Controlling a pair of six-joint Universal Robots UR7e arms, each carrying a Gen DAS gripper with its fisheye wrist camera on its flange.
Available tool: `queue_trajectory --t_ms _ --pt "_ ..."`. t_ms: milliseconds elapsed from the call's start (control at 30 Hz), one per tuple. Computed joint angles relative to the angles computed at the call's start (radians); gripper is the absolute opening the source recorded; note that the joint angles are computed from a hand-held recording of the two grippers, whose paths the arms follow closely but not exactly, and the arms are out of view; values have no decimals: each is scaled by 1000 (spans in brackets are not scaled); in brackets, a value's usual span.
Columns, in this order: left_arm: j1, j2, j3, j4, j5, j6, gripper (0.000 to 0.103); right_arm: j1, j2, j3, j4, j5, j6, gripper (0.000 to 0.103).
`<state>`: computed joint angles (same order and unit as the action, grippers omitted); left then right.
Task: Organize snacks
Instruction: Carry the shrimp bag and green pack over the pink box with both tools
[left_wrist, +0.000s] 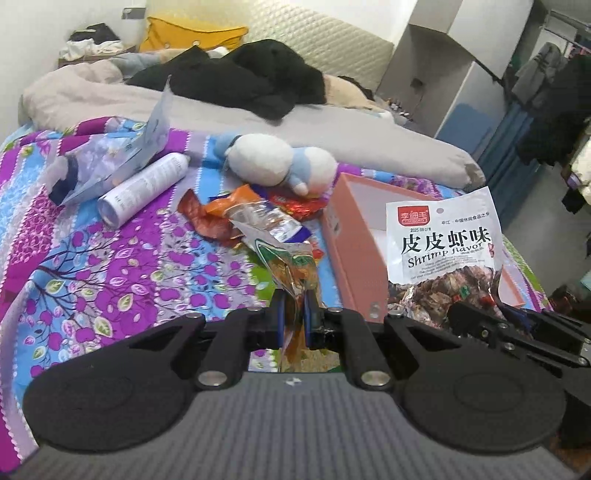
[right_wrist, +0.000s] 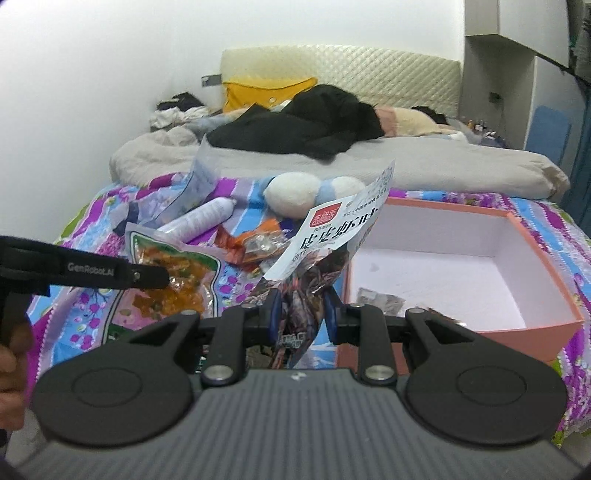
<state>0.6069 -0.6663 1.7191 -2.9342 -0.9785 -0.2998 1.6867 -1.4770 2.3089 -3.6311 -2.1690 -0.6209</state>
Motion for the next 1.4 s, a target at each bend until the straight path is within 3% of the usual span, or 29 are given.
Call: queue_trajectory --t_ms 367,733,1067,1400 --pt "-37 40 -47 6 -61 27 12 -15 -79 40 -46 -38 13 27" --pt "-28 145 -212 68 -122 81 12 -77 -116 19 -41 -26 36 27" --pt "-1 315 -492 195 -171 133 12 -175 -118 -69 30 30 51 27" --pt "52 559 -896 439 -232 161 12 -283 -60 -202 125 66 53 27"
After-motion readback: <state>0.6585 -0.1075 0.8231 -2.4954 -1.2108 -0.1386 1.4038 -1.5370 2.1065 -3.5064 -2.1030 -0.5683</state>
